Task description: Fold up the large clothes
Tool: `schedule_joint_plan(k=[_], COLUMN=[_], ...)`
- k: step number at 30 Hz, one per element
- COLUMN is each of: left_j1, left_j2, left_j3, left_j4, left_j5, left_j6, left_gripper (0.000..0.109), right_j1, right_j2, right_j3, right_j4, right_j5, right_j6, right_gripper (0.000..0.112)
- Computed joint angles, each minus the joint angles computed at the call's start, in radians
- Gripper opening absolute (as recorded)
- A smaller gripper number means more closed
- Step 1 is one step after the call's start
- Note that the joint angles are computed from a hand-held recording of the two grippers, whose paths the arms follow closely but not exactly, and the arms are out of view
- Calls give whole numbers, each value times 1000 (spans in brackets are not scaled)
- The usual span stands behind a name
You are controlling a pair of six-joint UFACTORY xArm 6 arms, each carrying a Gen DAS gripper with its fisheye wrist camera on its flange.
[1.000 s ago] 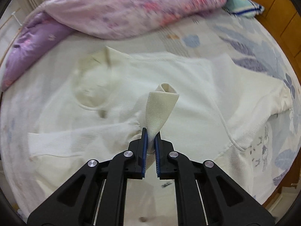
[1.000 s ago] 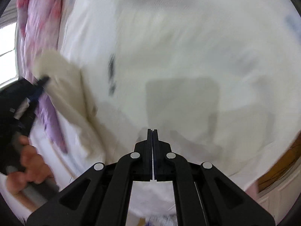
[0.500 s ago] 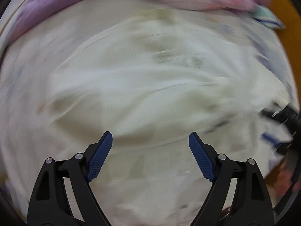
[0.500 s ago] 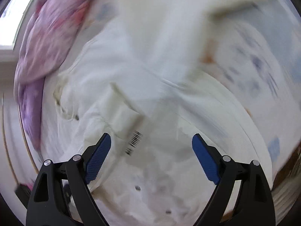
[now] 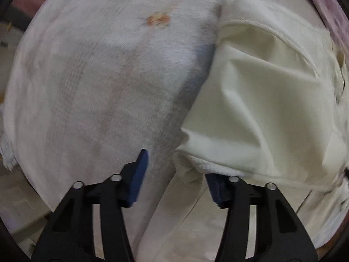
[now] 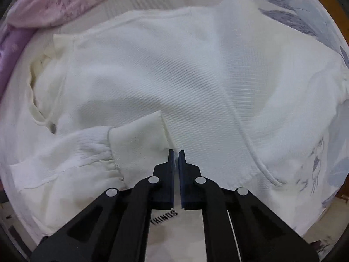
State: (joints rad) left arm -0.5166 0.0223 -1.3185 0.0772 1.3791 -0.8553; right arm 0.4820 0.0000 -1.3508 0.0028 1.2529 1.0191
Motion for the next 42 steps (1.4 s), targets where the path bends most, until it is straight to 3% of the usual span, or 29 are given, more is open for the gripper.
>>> schedule_joint_plan(k=[2, 4, 5, 7, 8, 10, 11, 12, 17, 19, 20, 21, 23, 27, 30, 33, 36, 39, 41, 42], left_j1=[-5, 9, 16, 16, 13, -2, -5, 0, 37, 55, 57, 57, 58, 38, 28, 13, 13, 1, -32, -38], left_j2=[2, -21, -31, -42, -52, -37, -20, -15, -33, -57, -60, -58, -54, -40, -38, -18, -4, -17, -7, -7], left_j3=[2, 34, 48, 63, 73, 55, 36, 30, 53, 79, 84, 82, 78, 47, 44, 27, 3, -51, -144, -170], left_j4=[12, -8, -14, 1, 17, 59, 61, 53, 7, 12, 14, 14, 9, 5, 5, 19, -8, -26, 36, 52], left_j5=[7, -15, -24, -30, -26, 0, 6, 10, -12, -18, -19, -19, -18, -1, 0, 15, 41, 123, 237, 247], left_j6=[4, 0, 2, 27, 45, 89, 94, 99, 100, 121, 120, 118, 115, 111, 123, 132, 149, 201, 218, 221], left_gripper=[51, 52, 54, 55, 57, 60, 60, 60, 61, 61, 61, 60, 60, 59, 59, 60, 60, 60, 60, 59], right_j1=[9, -22, -60, -132, -144, -144, -132, -119, -88, -70, -64, -59, -43, -17, -4, -39, -7, 5, 14, 34], right_j2=[-23, -61, -104, -203, -227, -198, -183, -175, -59, -21, -13, -9, 6, -6, 19, 9, 18, 24, -2, 0], right_j3=[1, 28, 85, 225, 261, 241, 228, 231, 165, 134, 119, 105, 52, -11, -86, -25, -1, -40, -57, -89], right_j4=[-114, -138, -87, 66, 112, 210, 225, 234, 329, 291, 272, 243, 168, 63, -23, 49, 55, 29, 19, -13], right_j5=[93, 157, 126, -44, -107, -138, -145, -172, -176, -157, -144, -129, -78, -19, 78, 76, 46, 85, 48, 31], right_j6=[47, 85, 117, 120, 90, -45, -78, -105, -180, -169, -143, -115, -85, -26, -19, -16, -15, -10, 13, 19], right_gripper=[0, 0, 0, 1, 5, 25, 58, 70, 75, 74, 61, 20, 5, 4, 4, 5, 10, 24, 24, 24])
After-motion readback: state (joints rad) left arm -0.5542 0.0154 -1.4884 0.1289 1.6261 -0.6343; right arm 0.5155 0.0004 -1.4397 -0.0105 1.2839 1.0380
